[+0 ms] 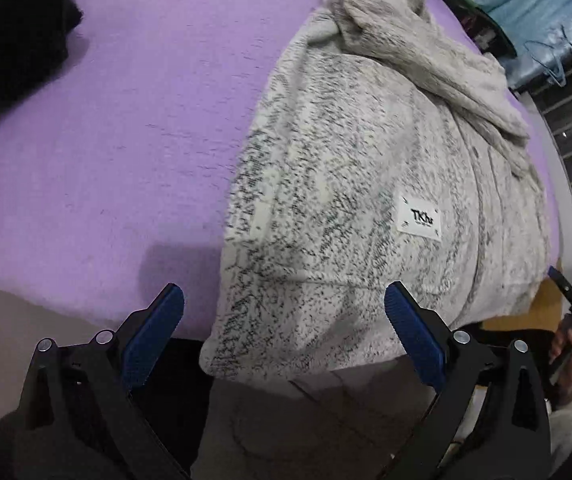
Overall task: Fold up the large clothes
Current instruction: 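Move both tools to the sweater hem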
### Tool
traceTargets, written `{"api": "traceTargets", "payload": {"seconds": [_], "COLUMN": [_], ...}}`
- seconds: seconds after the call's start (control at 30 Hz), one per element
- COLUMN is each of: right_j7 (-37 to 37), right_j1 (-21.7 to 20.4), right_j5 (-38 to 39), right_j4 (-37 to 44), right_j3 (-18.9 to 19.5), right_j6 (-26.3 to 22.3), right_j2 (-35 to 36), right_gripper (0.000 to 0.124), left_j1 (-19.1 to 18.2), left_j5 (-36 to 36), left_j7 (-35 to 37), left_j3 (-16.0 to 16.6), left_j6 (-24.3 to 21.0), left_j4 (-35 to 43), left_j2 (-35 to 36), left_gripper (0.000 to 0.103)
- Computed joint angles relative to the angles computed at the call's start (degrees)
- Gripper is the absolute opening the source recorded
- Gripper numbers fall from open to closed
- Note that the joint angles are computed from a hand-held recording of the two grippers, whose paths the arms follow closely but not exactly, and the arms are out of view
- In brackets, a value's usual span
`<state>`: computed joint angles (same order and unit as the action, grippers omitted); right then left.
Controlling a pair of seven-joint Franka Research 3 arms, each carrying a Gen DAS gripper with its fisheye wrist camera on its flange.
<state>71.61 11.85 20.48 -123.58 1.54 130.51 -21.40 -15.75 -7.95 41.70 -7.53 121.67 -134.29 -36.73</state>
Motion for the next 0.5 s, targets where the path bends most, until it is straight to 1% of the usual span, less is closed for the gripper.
{"api": "traceTargets", "payload": {"seconds": [0.07,0.1,0.23,0.33,0.4,0.47,0.5], "right_j7": [-0.27,-0.20,-0.43,0.11,0.78,2.23,2.50], "right_j1": [0.12,0.03,-0.03,-0.32,-0.55,-0.93,-0.94], "right_j5": [1.44,2.05,4.01,3.81,2.70,1.37,1.62], "right_j4": [-0.14,-0.33,-0.40,0.03,0.33,0.68,0.70], "right_j3": [-0.88,-1.11,-1.38,-1.04,-0.52,-0.14,-0.36], "right_j6": [-1.39,-1.63,-1.34,-1.24,-1.04,-1.05,-1.08], "right_j2": [0.38,0.58,1.28,1.99,2.51,3.15,3.19], "right_gripper": [0.091,0.090,0.084,0.081,0.074,0.060,0.058], "left_j1": [-0.52,-0.75,-1.18,-0.83,-0.60,-0.36,-0.28], "left_j5": [-0.93,-1.65,-3.37,-3.40,-3.87,-4.05,-4.18], "left_j7": [0.67,0.92,2.84,3.19,3.36,3.40,3.41], "left_j3": [0.48,0.79,1.24,0.87,0.94,0.81,0.75], "left_j6": [-0.09,-0.37,0.90,-0.08,-0.08,0.23,0.59], "left_j4": [-0.42,-0.51,-0.68,0.09,-0.02,-0.09,-0.25], "left_j2": [0.46,0.95,2.35,3.85,4.33,4.64,4.73], "left_gripper": [0.096,0.096,0.096,0.095,0.095,0.095,0.095]}}
